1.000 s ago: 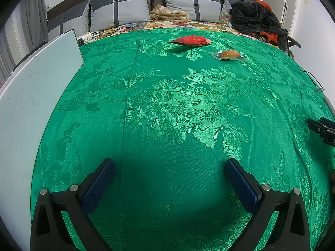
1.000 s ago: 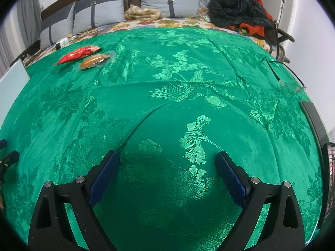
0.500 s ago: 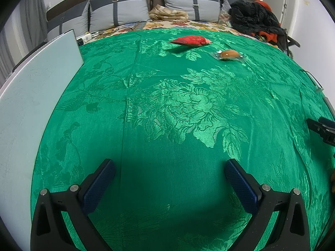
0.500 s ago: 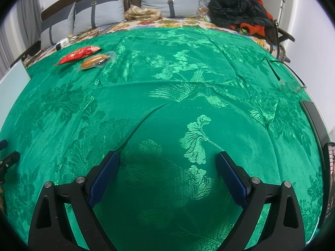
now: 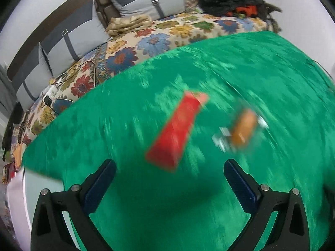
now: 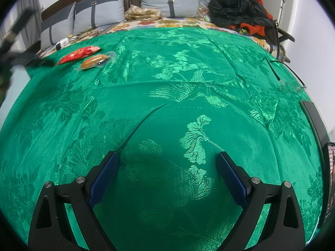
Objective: Organize snacks
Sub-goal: 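Grasp the long red packet with the left gripper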
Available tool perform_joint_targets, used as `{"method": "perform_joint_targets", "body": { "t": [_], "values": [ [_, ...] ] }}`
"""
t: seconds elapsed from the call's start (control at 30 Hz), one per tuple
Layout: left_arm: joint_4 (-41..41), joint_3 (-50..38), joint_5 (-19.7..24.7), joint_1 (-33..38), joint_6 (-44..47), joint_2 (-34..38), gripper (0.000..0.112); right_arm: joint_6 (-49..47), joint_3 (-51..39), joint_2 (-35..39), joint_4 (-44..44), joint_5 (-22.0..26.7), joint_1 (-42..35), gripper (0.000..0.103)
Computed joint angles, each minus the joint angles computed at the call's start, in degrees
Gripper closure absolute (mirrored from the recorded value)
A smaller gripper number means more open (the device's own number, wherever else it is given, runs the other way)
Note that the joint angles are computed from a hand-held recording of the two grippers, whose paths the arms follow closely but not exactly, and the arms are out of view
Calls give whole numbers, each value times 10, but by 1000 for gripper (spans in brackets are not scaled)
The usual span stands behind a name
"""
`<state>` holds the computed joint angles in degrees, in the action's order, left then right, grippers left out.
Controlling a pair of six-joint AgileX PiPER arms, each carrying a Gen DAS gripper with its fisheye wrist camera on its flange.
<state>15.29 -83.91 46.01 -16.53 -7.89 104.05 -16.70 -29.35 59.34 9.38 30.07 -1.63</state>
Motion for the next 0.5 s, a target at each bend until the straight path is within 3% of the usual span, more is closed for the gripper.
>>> {"method": "perform_joint_targets", "body": {
  "t": [0.13,0.2,0.23,0.27,0.33,0.5],
  "values": [
    [-35,-91,22,17,0,75,14,0,0,0,0,0,0,7],
    [-54,-106,24,23,9,97,37,0,0,0,0,0,0,7],
    [-77,-111,30,29,27,104,71,0,0,0,0,0,0,7],
    [-124,-118,40,40,60,111,91,0,0,0,0,0,0,7],
    [-167,-65,1,52,86,80,96,1,0,0,-1,0,0,7],
    [-220,132,-80,96,72,-62,96,1,0,0,-1,0,0,7]
  ]
}}
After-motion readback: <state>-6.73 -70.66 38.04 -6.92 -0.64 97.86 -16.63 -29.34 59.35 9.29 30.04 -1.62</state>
